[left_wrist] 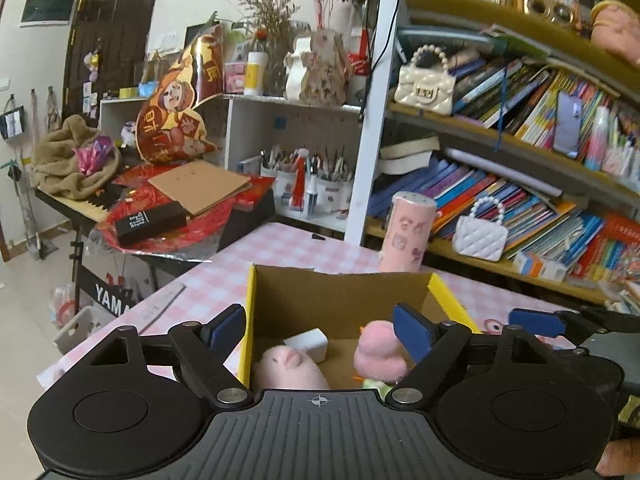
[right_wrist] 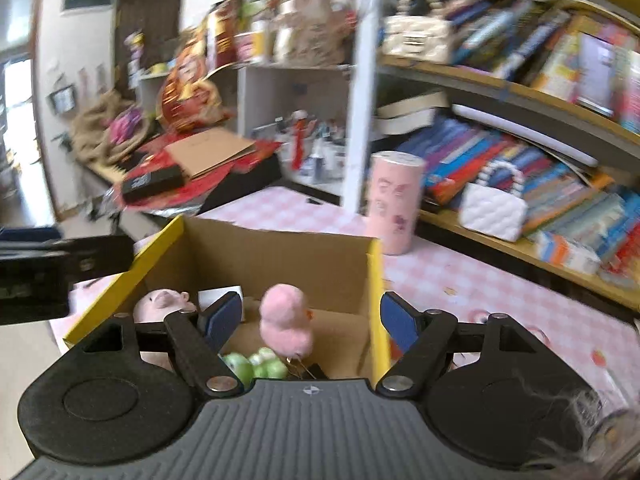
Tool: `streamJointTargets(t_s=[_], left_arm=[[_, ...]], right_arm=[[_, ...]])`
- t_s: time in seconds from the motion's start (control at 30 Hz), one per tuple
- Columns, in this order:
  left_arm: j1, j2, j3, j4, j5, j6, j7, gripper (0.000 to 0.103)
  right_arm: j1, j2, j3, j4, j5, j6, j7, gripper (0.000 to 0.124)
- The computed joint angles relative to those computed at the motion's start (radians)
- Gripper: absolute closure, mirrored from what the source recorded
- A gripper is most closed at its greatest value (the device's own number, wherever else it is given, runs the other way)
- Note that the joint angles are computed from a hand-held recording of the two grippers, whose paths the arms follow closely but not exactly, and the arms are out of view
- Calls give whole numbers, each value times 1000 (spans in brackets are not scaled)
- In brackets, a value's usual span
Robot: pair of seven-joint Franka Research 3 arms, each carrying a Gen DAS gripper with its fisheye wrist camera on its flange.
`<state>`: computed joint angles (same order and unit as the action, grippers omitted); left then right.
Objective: Organize objects
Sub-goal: 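Open the left tool to drop the pig plush while the right tool releases the caterpillar into the box, then lift both open tools out of the box and move toward the mint clip and blue toy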
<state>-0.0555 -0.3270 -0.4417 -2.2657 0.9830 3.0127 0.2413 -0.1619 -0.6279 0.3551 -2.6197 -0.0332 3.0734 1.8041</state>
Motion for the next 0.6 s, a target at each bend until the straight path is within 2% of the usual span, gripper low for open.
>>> streamJointTargets(t_s=[0.13, 0.27, 0.43, 0.6], left_arm=[[-49, -80, 39, -87, -71, 21, 55, 18], [-130, -146, 90, -178, -190, 18, 168, 18], [-237, -203, 150, -271, -320, -3, 300, 18], [-320, -241, 184, -333, -440, -44, 400, 18]], right_arm=[[-55, -136, 70, -68, 8, -66, 111, 49], [-43, -274, 102, -143, -4, -168, 216, 49], [36, -410, 104, -215, -30, -342, 318, 49], [130, -506, 94, -259, -57, -480, 400, 49]])
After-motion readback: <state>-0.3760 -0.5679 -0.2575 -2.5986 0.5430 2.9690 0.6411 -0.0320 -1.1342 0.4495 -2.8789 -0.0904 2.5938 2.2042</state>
